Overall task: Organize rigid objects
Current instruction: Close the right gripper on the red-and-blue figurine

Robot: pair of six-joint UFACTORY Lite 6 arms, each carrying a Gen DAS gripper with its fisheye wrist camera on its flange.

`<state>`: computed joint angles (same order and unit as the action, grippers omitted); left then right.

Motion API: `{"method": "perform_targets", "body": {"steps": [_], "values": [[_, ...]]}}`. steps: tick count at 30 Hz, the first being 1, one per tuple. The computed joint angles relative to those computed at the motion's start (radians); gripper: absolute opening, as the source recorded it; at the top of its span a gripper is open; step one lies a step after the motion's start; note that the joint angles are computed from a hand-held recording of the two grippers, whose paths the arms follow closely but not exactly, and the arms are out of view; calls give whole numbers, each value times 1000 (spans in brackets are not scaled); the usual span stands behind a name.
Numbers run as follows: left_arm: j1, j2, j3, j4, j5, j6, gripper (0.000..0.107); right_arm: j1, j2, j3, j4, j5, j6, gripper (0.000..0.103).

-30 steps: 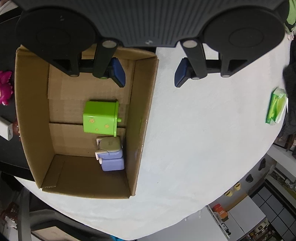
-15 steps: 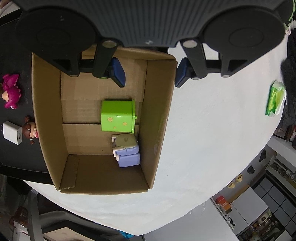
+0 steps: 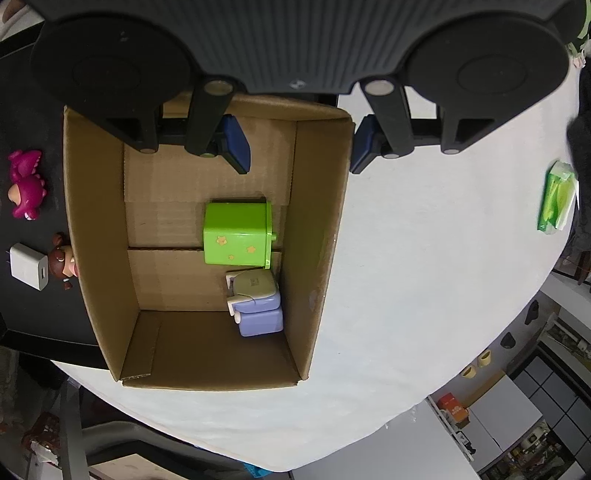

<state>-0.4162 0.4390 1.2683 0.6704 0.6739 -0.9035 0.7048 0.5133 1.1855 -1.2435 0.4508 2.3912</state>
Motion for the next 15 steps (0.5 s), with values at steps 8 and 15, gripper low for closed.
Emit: {"method": "perform_targets", "body": {"steps": [8,15], "values": [[24,-50,-44,-34,-43,62,57,18,-91,-51,-151,13,121,37],[51,-89,-83,-51,-72,113,57,12,-157,-120,-390,-41,358,32]]}}
